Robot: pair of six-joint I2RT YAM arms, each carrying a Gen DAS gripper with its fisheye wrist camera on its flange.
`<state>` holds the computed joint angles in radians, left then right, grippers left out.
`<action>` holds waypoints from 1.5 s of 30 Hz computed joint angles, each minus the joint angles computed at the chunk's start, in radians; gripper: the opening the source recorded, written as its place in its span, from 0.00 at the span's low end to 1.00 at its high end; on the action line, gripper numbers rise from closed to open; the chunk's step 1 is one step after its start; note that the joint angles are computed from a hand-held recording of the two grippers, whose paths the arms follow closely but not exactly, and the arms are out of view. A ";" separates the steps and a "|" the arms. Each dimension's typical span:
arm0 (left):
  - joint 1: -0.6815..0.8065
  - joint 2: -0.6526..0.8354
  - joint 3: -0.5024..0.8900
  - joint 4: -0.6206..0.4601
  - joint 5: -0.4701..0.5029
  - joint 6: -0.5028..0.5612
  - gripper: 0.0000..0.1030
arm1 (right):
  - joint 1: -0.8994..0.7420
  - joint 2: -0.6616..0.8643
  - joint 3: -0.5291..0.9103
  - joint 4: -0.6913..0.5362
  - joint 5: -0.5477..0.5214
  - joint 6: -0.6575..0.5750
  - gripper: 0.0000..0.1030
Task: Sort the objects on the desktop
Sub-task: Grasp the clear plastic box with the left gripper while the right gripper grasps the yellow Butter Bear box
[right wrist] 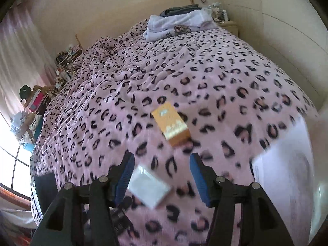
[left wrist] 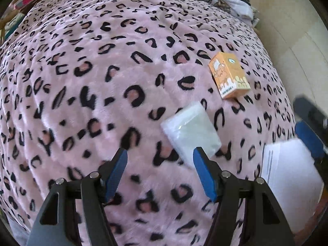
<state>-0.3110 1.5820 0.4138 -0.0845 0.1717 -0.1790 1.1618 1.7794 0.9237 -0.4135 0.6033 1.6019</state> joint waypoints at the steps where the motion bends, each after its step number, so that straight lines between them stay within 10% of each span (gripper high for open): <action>1: -0.018 0.031 0.017 0.015 -0.009 -0.030 0.69 | -0.028 0.000 -0.010 0.033 -0.017 -0.040 0.56; 9: -0.121 0.231 0.115 0.098 -0.051 -0.195 0.72 | -0.266 0.116 0.043 0.163 -0.204 -0.387 0.57; 21: -0.174 0.385 0.143 0.259 -0.034 -0.298 0.87 | -0.378 0.299 0.126 0.222 -0.302 -0.578 0.63; 33: -0.256 0.514 0.216 0.294 -0.126 -0.307 0.86 | -0.435 0.383 0.126 0.195 -0.310 -0.521 0.66; 37: -0.253 0.515 0.209 0.320 -0.127 -0.296 0.79 | -0.451 0.390 0.061 0.299 -0.343 -0.471 0.45; 45: -0.215 0.504 0.180 0.374 -0.091 -0.196 0.72 | -0.413 0.317 -0.084 0.464 -0.315 -0.363 0.45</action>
